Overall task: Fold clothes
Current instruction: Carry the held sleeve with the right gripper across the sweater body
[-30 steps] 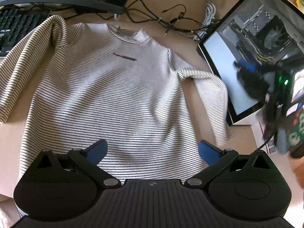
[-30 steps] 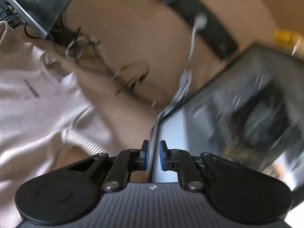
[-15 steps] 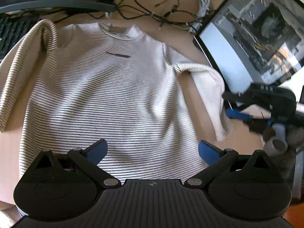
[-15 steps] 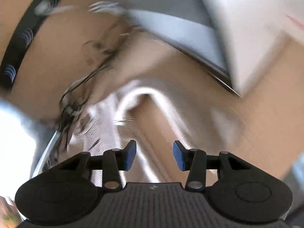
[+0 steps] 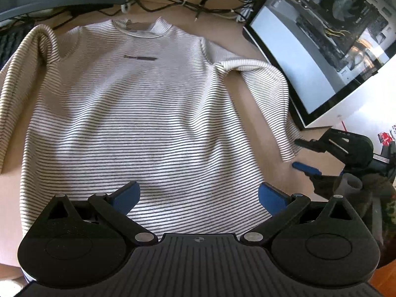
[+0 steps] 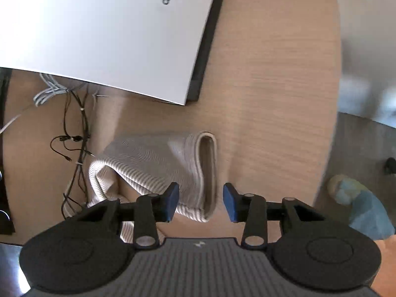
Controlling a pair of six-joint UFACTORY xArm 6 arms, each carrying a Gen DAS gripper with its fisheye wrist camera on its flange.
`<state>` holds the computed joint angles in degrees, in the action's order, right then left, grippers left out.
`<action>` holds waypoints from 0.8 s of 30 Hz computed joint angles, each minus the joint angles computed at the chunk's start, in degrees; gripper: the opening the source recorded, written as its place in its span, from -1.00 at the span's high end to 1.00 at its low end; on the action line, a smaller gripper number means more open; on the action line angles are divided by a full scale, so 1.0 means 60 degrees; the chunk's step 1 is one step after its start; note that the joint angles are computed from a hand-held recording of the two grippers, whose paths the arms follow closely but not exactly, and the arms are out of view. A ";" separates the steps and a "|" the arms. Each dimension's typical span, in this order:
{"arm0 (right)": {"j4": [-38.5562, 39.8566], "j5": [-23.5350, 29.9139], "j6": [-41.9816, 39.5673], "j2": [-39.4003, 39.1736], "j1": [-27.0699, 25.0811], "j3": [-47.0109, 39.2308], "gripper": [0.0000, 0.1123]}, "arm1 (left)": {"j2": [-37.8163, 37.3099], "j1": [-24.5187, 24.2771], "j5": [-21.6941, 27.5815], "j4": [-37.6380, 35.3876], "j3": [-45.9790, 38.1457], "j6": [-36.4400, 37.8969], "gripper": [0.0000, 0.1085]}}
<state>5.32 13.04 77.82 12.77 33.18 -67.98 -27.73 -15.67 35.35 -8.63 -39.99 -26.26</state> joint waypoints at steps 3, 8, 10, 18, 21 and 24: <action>-0.0375 0.0018 -0.0206 0.0361 0.0017 -0.0423 0.31 | -0.0103 0.0087 0.0108 0.0027 0.0070 -0.0151 -0.90; -0.1702 -0.0387 -0.0117 0.0940 0.0031 -0.0957 0.42 | -0.0235 0.0180 0.0228 0.0134 0.0163 -0.0413 -0.90; -0.2827 -0.0123 0.0232 0.1106 -0.0018 -0.1263 0.54 | -0.0258 0.0203 0.0263 0.0171 0.0177 -0.0492 -0.90; -0.7103 0.0603 0.0024 0.0725 0.0142 -0.1932 0.92 | -0.0327 0.0254 0.0232 0.0235 0.0216 -0.0637 -0.90; -0.8261 0.0709 -0.0801 0.0799 0.0404 -0.2686 0.92 | -0.0319 0.0257 0.0068 0.0117 0.0240 -0.0594 -0.90; -0.8236 0.0912 -0.2112 0.1194 0.0582 -0.3915 0.93 | -0.0387 0.0207 -0.0196 0.0066 0.0309 -0.0491 -0.90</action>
